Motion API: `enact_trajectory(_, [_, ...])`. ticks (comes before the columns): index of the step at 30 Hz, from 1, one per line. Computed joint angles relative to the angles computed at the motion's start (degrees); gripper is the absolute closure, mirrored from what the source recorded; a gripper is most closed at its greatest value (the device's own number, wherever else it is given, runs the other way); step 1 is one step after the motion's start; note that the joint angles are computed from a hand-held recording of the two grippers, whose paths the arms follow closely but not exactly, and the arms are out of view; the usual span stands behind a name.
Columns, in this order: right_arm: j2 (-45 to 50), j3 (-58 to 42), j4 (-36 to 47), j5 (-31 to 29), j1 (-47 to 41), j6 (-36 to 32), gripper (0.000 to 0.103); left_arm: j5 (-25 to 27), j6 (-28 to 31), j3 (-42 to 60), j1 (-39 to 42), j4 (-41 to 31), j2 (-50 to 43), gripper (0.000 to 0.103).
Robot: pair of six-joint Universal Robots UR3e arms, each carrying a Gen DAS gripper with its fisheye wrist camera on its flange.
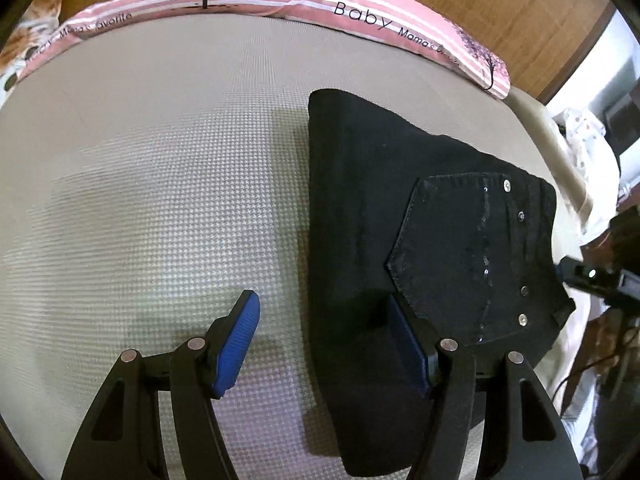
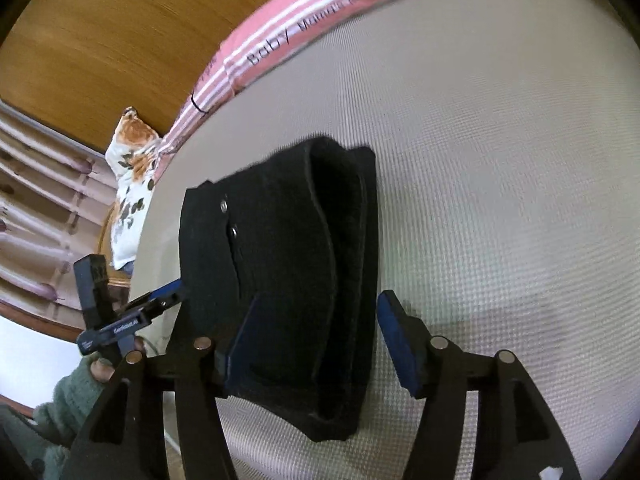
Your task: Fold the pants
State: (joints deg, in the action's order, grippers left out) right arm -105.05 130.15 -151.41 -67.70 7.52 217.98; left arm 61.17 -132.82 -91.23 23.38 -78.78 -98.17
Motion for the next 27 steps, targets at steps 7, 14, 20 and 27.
enact_trajectory(7, [-2.52,9.29,-5.74,8.98,-7.13,-2.81,0.046,-2.16,2.02,8.84,0.63,-9.91,-5.51,0.035])
enact_trajectory(14, [0.22,16.95,-14.73,22.66,-15.72,-7.67,0.046,-6.26,4.69,22.75,-0.93,-26.25,-14.85,0.035])
enact_trajectory(20, [10.63,9.28,-17.47,23.55,-12.00,-10.10,0.044,-9.44,6.39,27.60,-1.64,-30.60,-18.77,0.026])
enact_trajectory(27, [13.99,7.56,-23.58,18.27,-7.97,-1.39,0.067,-7.27,0.21,16.33,-2.34,-14.86,-11.74,0.061])
